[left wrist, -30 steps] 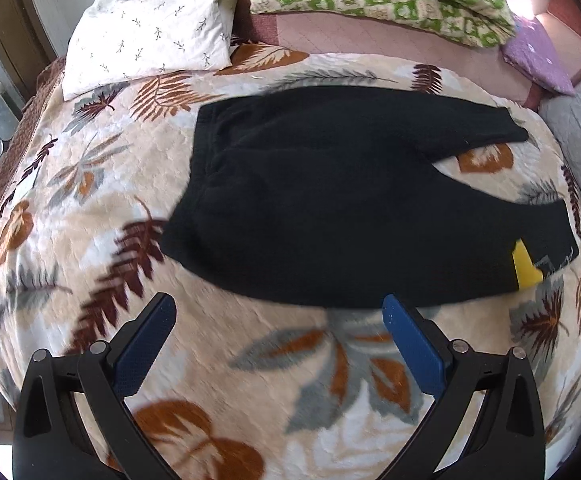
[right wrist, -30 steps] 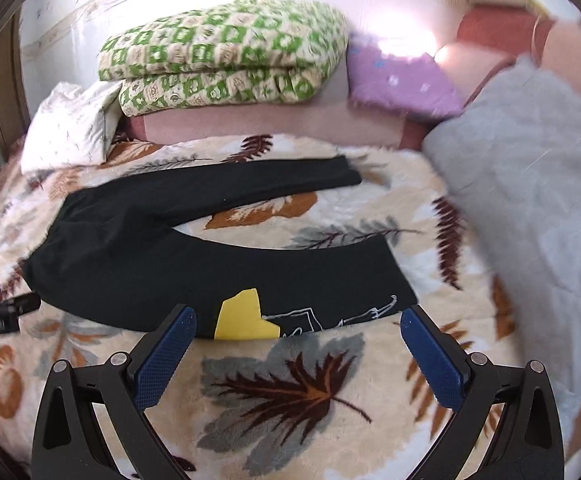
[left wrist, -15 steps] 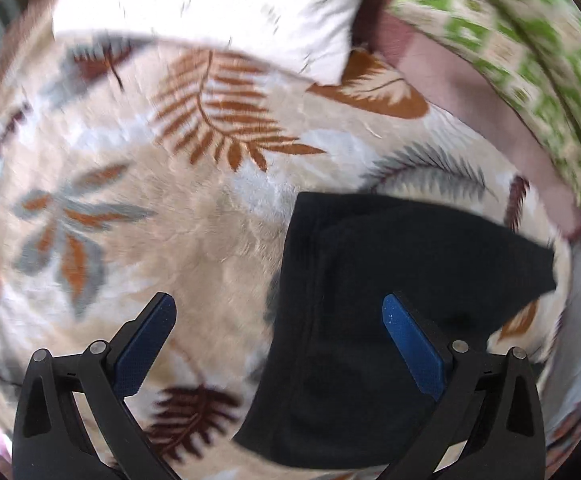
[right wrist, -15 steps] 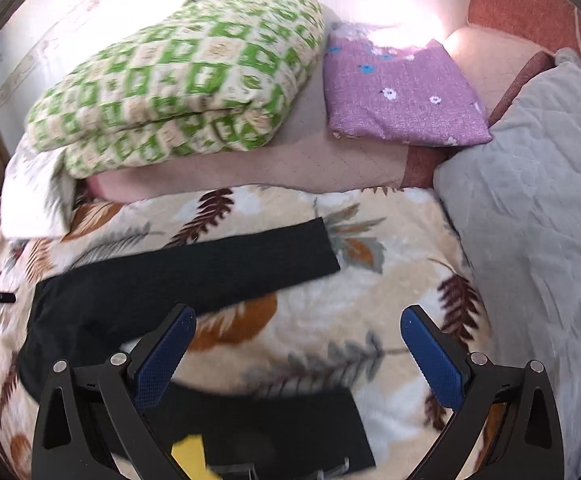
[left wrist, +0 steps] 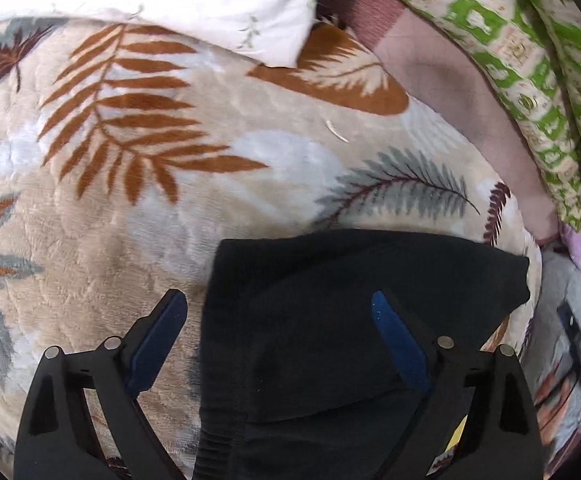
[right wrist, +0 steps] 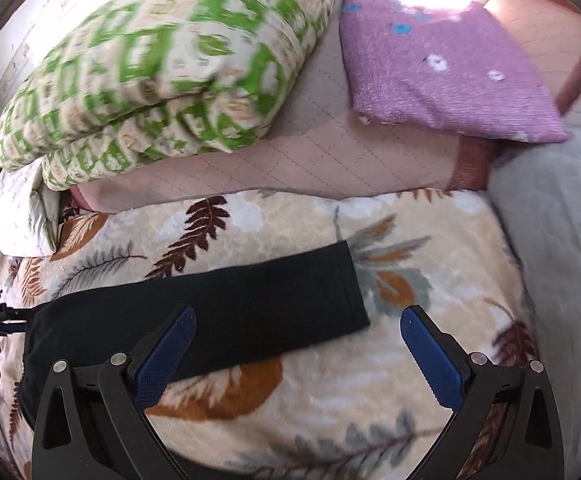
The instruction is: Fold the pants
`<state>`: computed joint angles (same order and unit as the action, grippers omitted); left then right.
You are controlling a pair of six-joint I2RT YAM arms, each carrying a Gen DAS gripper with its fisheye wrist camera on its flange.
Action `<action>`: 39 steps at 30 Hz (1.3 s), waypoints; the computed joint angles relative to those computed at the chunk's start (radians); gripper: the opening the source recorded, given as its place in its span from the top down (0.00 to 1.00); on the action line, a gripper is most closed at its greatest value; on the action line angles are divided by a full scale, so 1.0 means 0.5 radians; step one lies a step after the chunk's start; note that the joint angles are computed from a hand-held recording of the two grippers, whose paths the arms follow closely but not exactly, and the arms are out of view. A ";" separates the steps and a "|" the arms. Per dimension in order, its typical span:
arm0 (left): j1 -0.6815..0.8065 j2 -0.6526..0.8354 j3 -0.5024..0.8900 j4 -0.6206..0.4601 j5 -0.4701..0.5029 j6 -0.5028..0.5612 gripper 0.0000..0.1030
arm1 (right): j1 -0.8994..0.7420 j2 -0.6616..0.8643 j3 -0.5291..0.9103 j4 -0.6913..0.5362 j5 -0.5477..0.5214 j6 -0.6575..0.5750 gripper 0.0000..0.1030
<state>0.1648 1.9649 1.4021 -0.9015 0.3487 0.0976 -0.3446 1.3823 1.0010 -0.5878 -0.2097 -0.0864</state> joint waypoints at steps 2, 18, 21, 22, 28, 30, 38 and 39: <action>-0.023 0.003 0.012 -0.006 -0.005 0.027 0.08 | -0.046 0.194 0.150 -0.019 -0.041 -0.075 0.01; -0.101 0.136 0.131 -0.027 0.022 0.031 0.08 | -0.057 1.197 0.831 -0.178 -0.263 -0.139 0.39; -0.121 0.154 0.166 0.006 0.043 -0.039 0.22 | -0.037 1.217 0.825 -0.134 -0.200 -0.142 0.46; -0.118 0.171 0.192 -0.014 0.047 -0.031 0.37 | -0.038 1.208 0.809 -0.104 -0.194 -0.128 0.50; -0.140 0.160 0.195 -0.027 0.024 -0.054 0.69 | -0.048 1.175 0.797 -0.137 -0.105 -0.155 0.89; -0.129 0.097 0.158 0.006 0.036 -0.085 0.69 | -0.065 1.116 0.752 -0.113 -0.116 -0.172 0.89; -0.119 -0.182 -0.014 0.070 0.021 -0.067 0.69 | -0.102 0.796 0.573 -0.111 -0.189 -0.219 0.89; -0.104 -0.227 -0.031 0.059 0.019 -0.049 0.69 | -0.109 0.747 0.549 -0.113 -0.196 -0.229 0.89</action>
<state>0.1127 1.8512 1.3863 -0.8722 0.3585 0.0731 -0.3990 1.7559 1.2757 -0.6444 -0.3076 -0.2009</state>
